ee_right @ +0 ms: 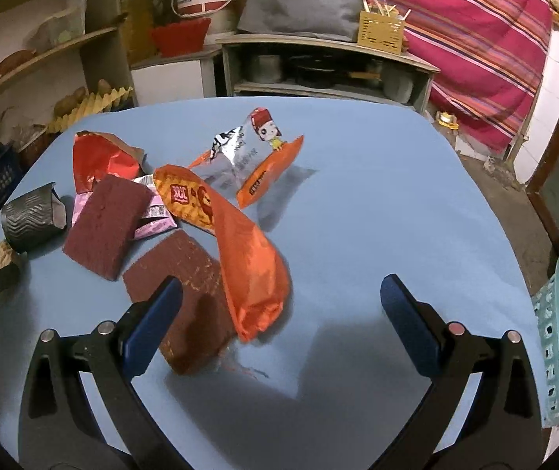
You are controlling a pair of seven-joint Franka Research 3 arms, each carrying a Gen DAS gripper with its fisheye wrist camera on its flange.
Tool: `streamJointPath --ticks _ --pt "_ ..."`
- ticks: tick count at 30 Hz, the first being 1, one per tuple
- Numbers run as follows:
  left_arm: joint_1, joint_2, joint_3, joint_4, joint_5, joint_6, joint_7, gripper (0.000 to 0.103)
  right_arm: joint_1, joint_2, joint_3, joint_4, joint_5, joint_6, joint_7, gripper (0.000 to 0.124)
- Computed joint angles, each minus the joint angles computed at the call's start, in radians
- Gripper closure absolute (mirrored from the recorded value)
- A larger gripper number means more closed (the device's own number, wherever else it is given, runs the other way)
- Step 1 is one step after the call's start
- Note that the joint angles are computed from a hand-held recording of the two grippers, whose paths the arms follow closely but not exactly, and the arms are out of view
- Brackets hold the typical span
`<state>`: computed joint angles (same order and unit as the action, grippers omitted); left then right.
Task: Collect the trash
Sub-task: 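Grasp the tan crumpled paper with the left tool while the right tool grasps the orange chip bag, then lift the tan paper and orange chip bag and carry both over the basket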
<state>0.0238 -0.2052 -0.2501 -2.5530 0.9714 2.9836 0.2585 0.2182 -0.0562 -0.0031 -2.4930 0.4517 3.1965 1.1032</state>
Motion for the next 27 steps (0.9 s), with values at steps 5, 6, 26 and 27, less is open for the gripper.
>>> streamJointPath --ticks 5,6,26,27 --pt "-0.01 -0.009 0.006 -0.006 -0.043 -0.004 0.03 0.053 -0.09 0.028 0.058 0.018 -0.254 -0.015 0.205 0.041" --pt "-0.008 -0.018 0.002 -0.009 -0.037 -0.004 0.031 0.053 -0.084 0.034 0.053 0.025 -0.262 -0.019 0.21 0.046" --pt "0.048 -0.123 -0.054 -0.073 -0.046 0.027 0.004 0.053 0.066 -0.094 -0.045 0.019 0.462 -0.097 -0.453 0.111" --pt "0.046 -0.136 -0.058 -0.082 -0.052 0.025 0.004 0.053 0.064 -0.114 -0.053 0.007 0.458 -0.103 -0.454 0.111"
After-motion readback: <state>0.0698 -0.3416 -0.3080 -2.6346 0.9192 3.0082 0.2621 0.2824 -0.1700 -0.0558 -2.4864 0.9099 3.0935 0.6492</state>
